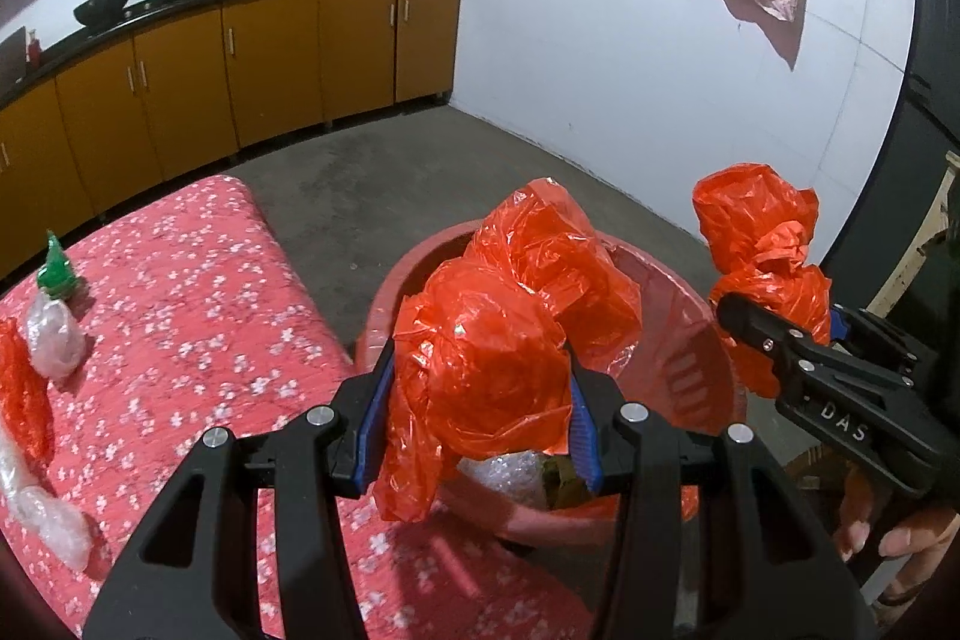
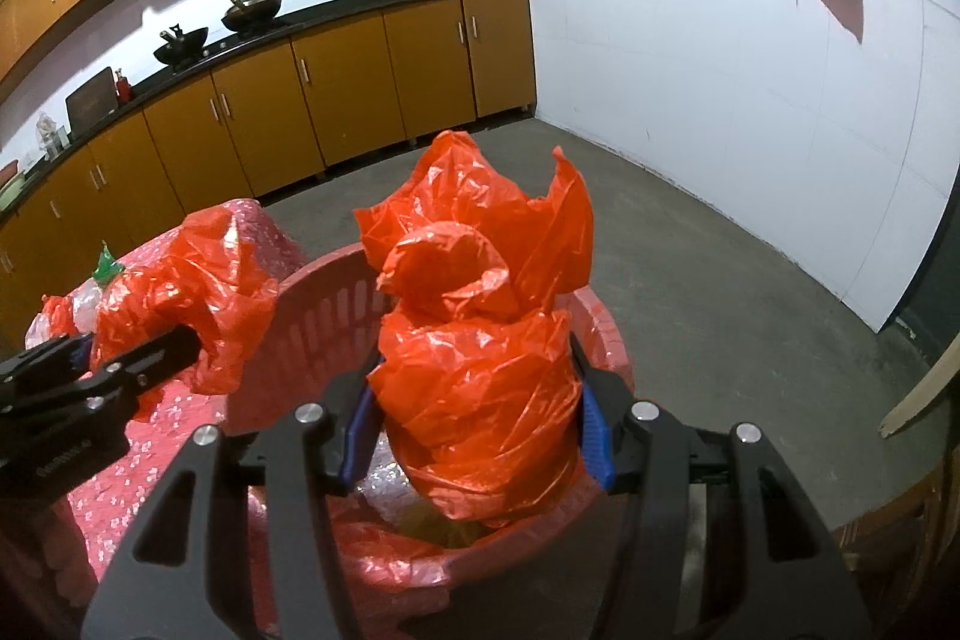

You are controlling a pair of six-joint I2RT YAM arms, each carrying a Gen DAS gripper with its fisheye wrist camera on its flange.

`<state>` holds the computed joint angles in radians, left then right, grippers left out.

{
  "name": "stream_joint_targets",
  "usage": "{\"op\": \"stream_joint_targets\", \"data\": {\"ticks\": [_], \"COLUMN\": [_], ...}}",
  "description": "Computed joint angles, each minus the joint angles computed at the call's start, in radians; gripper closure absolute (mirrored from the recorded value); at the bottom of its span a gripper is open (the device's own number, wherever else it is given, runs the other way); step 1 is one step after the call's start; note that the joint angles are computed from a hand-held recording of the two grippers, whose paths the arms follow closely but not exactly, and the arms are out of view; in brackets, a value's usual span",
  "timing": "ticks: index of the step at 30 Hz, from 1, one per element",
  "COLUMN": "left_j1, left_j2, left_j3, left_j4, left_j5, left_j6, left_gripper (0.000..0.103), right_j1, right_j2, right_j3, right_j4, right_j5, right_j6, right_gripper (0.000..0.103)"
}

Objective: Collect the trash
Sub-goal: 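Open both grippers to drop the red bags into the basket, then move both tools back to the table toward the clear plastic bags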

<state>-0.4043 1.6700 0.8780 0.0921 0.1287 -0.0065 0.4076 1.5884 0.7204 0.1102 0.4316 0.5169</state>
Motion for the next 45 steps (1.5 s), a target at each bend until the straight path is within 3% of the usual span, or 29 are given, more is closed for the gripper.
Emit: {"op": "stream_joint_targets", "data": {"ticks": [16, 28, 34, 38, 45], "left_j1": [-0.021, 0.004, 0.067, 0.115, 0.285], "left_j2": [0.110, 0.138, 0.057, -0.022, -0.174], "left_j3": [0.120, 0.135, 0.050, -0.031, -0.177], "left_j4": [-0.046, -0.057, -0.015, 0.019, 0.066], "left_j5": [0.010, 0.016, -0.003, -0.034, -0.076], "left_j6": [-0.012, -0.028, -0.042, -0.033, 0.021], "left_gripper": [0.054, 0.041, 0.022, 0.012, 0.012], "right_j1": [-0.005, -0.030, 0.015, 0.066, 0.171], "right_j2": [0.046, 0.036, 0.011, 0.022, 0.098], "right_j3": [0.039, 0.001, -0.013, 0.008, 0.101], "right_j4": [0.023, 0.066, 0.062, 0.046, -0.004], "right_j5": [-0.014, -0.064, 0.042, 0.135, 0.254], "right_j6": [-0.007, 0.005, 0.010, 0.015, -0.006], "right_gripper": [0.046, 0.034, 0.007, 0.004, 0.004]}}
